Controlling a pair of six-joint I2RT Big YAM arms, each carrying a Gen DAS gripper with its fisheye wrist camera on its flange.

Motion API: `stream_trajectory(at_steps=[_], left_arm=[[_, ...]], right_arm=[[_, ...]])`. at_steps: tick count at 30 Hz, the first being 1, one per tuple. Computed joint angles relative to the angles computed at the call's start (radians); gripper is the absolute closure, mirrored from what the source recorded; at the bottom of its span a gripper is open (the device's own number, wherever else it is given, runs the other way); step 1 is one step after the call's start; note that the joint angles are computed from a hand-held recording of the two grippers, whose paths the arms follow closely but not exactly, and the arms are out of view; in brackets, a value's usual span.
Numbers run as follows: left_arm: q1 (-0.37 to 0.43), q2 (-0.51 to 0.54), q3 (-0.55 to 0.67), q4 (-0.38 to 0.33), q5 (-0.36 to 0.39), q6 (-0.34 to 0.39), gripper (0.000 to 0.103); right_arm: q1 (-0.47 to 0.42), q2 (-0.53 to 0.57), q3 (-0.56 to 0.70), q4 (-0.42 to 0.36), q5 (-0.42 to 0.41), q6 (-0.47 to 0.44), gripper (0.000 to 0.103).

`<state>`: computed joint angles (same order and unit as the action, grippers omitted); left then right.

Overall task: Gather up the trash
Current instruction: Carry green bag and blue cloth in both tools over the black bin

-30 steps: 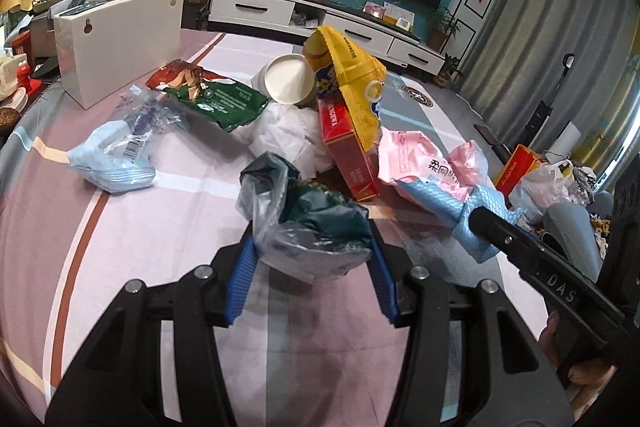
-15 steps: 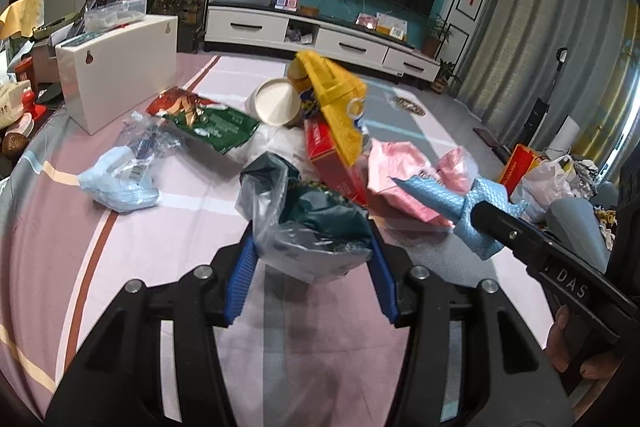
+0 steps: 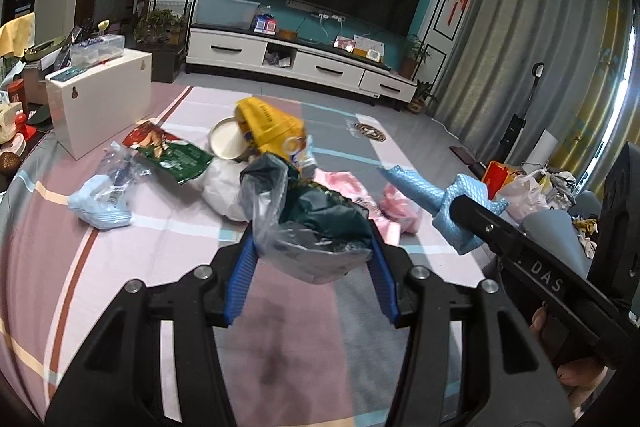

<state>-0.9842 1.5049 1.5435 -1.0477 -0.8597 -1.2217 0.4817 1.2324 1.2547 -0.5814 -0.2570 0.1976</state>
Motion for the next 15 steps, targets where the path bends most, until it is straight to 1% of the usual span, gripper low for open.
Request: stream_trajectory(at_steps=[1, 4, 8, 10, 15], left_arm=[[-0.005, 0.01, 0.016, -0.006, -0.01, -0.005, 0.05], [-0.013, 0.039, 0.06, 0.012, -0.02, 0.012, 0.05], [-0.019, 0.085, 0.127, 0.033, -0.011, 0.058, 0.05], [-0.024, 0.121, 0.178, 0.024, -0.009, 0.081, 0.05], [-0.033, 0.204, 0.286, 0.014, 0.031, 0.136, 0.05]], right_arm=[[-0.01, -0.006, -0.004, 0.001, -0.006, 0.003, 0.066], [-0.038, -0.017, -0.006, 0.008, 0.01, 0.019, 0.066], [-0.081, -0.032, -0.012, 0.016, 0.021, 0.04, 0.066], [-0.098, -0.037, -0.014, 0.021, 0.026, 0.048, 0.066], [-0.141, -0.057, -0.031, 0.035, 0.038, 0.07, 0.066]])
